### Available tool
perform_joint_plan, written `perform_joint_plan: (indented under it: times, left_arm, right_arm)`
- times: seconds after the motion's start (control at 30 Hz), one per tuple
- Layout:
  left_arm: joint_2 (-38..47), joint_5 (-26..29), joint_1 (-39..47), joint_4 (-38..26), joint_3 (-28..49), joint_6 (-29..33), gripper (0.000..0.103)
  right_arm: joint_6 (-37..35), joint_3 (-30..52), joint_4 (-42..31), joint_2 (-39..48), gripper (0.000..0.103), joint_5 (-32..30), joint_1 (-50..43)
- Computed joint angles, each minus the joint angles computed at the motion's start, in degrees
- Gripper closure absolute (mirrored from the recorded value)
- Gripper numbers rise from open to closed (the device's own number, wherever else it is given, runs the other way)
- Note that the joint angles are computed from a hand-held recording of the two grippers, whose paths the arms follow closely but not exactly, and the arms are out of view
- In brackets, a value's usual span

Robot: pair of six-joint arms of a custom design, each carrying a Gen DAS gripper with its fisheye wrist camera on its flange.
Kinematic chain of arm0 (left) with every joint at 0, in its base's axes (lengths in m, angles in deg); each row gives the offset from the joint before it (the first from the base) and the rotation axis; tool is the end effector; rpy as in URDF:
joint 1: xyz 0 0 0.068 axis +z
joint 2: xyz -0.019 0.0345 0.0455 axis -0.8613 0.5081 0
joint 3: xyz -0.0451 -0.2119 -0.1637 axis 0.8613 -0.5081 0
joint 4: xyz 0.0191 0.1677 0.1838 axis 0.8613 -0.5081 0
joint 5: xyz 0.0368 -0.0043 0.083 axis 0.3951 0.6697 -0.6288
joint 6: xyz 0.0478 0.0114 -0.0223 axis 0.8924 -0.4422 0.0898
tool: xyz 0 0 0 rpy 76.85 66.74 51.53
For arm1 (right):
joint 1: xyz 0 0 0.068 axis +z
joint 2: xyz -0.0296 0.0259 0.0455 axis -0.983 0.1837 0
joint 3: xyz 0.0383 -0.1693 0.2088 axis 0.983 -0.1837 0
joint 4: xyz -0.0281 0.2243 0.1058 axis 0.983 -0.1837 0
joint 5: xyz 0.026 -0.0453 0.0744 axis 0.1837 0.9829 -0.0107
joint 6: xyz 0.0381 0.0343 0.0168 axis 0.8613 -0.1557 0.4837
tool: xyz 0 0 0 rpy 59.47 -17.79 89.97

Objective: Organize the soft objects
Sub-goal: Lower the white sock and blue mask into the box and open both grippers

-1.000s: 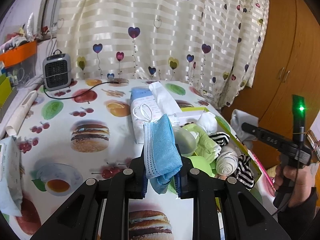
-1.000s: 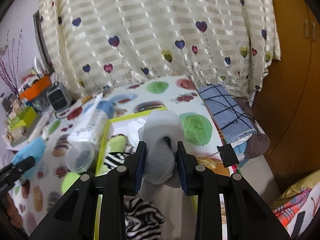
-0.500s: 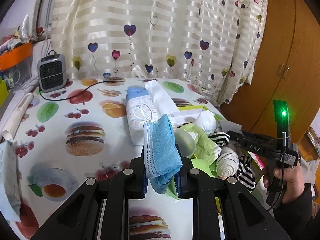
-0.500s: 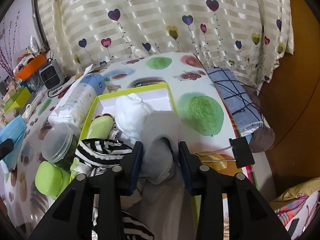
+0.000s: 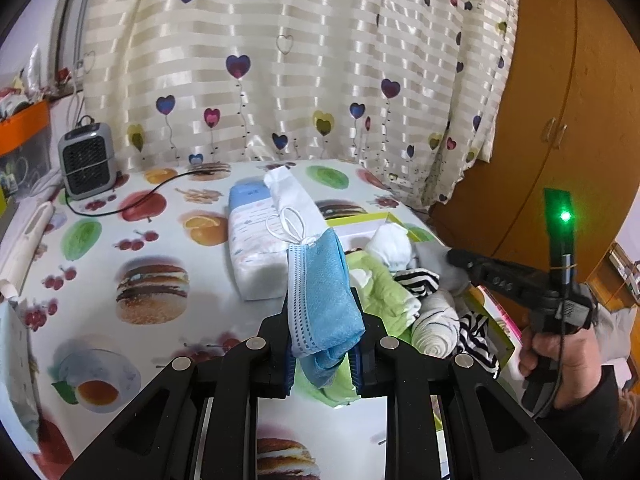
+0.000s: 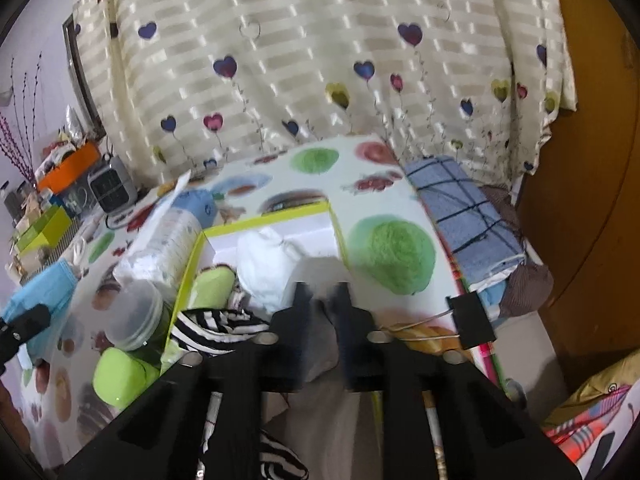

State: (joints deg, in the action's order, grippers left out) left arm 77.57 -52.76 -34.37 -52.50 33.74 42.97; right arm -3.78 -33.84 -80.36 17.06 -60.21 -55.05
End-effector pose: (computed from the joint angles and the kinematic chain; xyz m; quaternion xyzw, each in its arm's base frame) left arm 0.1237 0.0378 0.2304 0.0202 0.8974 -0.1042 0.4282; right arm 0.2083 0.0938 0.1864 -0.0528 0.9116 0.1388 0.3834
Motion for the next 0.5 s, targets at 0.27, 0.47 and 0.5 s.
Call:
perform_joint_plan:
  times: [0.27, 0.47, 0.5]
  left_arm:
    - [2.1, -5.6, -10.7, 3.7, 0.5, -4.9, 0.083]
    - [7.4, -9.8, -19.2, 8.4, 1.3, -8.7, 0.083]
    - [8.8, -10.9, -21.2, 9.7, 1.6, -9.5, 0.083]
  right_arm:
    - [0.2, 0.0, 0.4, 2.0, 0.092, -2.9, -1.8]
    - [0.6, -1.7, -2.8, -5.5, 0.092, -2.7, -2.5]
    - [0.8, -2.1, -3.2, -6.8, 0.092, -2.7, -2.5]
